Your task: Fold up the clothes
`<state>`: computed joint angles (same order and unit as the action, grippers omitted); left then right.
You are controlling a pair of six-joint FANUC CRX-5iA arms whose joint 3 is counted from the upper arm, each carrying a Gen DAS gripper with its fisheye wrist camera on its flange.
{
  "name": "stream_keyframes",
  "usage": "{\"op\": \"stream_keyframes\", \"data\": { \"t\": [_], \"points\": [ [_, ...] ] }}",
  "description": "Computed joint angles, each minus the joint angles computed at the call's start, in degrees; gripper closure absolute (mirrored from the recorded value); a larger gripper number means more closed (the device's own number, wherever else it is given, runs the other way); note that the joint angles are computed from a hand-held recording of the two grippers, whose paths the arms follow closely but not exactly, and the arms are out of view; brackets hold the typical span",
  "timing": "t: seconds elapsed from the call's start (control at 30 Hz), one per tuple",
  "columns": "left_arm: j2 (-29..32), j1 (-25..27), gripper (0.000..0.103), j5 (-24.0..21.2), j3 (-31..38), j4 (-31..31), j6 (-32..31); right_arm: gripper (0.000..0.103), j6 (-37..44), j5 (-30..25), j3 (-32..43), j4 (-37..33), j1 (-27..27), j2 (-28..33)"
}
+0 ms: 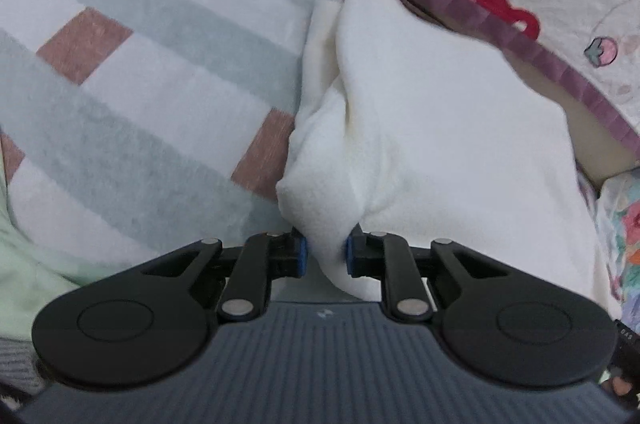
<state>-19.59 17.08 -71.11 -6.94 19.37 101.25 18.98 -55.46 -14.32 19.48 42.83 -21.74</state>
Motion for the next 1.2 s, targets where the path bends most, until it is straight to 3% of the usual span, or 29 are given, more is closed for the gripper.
{"op": "stream_keyframes", "data": {
  "t": [0.07, 0.2, 0.3, 0.33, 0.37, 0.4, 0.43, 0.5, 0.57, 0.63, 0.67, 0.77, 0.83, 0.9, 0.97, 1.03, 1.07, 1.1, 1.2],
  "points": [
    [0.19, -1.31, 0.083, -0.69, 2.34, -3.12, 0.7, 0.079, -1.62, 1.97, -1.25, -0.06, -0.5, -1.1],
    [0.41, -4.37, 0.077, -4.12, 7.72, -11.37, 3.08, 0.07, 2.17, -0.37, 0.24, 1.47, -0.38, -1.06],
    [0.13, -6.53, 0.076, -6.34, 12.41, -17.74, 2.51, 0.059, -0.49, -5.95, 0.82, 4.66, 1.64, -0.81],
    [0.26, -8.3, 0.074, -6.58, 14.33, -21.43, 1.53, 0.059, -1.82, -9.75, 1.08, 8.2, 3.2, -0.06],
    [0.24, -9.61, 0.068, -6.55, 15.84, -24.35, -0.07, 0.05, -2.18, -12.24, 1.17, 10.85, 4.2, 0.46],
    [-0.21, -9.29, 0.063, -5.23, 15.67, -24.28, -3.14, 0.047, -1.96, -13.04, 0.9, 12.45, 4.84, 0.29],
    [-0.61, -7.29, 0.056, -3.47, 14.48, -21.2, -7.75, 0.047, -1.54, -13.2, 0.57, 13.68, 5.25, -0.08],
    [-0.47, 0.04, 0.055, -1.66, 10.06, -7.91, -18.42, 0.048, 0.0, -11.33, -0.17, 14.81, 5.24, -1.31],
    [1.53, 3.62, 0.055, -2.91, 7.88, -0.02, -23.29, 0.051, 1.79, -7.43, -0.56, 13.7, 4.11, -2.06],
    [3.57, 4.41, 0.055, -3.79, 7.14, 2.93, -26.75, 0.063, 4.53, -2.85, -0.69, 10.23, 2.18, -2.74],
    [4.79, 4.34, 0.052, -4.69, 7.47, 3.47, -26.6, 0.074, 6.43, -2.11, 0.03, 7.98, 1.31, -2.41],
    [6.48, 3.05, 0.044, -4.43, 7.89, 1.95, -26.34, 0.078, 11.32, -3.48, 2.46, 3.73, -0.4, -0.36],
    [6.78, 2.88, 0.044, -3.3, 7.0, 2.36, -25.49, 0.075, 9.69, -5.17, 2.44, 5.75, 0.22, 0.48],
    [6.99, 3.96, 0.045, -2.97, 5.22, 5.51, -24.78, 0.056, 8.16, -5.38, 2.12, 6.0, 0.01, 0.56],
    [6.83, 5.54, 0.046, -3.03, 2.93, 9.58, -24.14, 0.045, 8.55, -4.68, 2.34, 3.48, -1.19, 0.58],
    [6.28, 6.38, 0.046, -2.61, 1.41, 11.8, -23.89, 0.045, 9.93, -3.05, 2.28, 0.6, -2.49, 0.49],
    [5.83, 6.5, 0.046, -2.17, 1.0, 12.09, -23.95, 0.06, 9.58, -1.08, 1.1, 1.19, -2.49, -0.13],
    [5.37, 6.63, 0.045, -1.73, 0.59, 12.37, -24.01, 0.091, 8.64, 1.09, -0.44, 2.94, -2.18, -0.87],
    [4.08, 7.28, 0.048, -0.67, -1.37, 15.29, -25.79, 0.09, 8.45, 6.46, -2.05, 4.99, -2.05, -2.28]
  ]
}}
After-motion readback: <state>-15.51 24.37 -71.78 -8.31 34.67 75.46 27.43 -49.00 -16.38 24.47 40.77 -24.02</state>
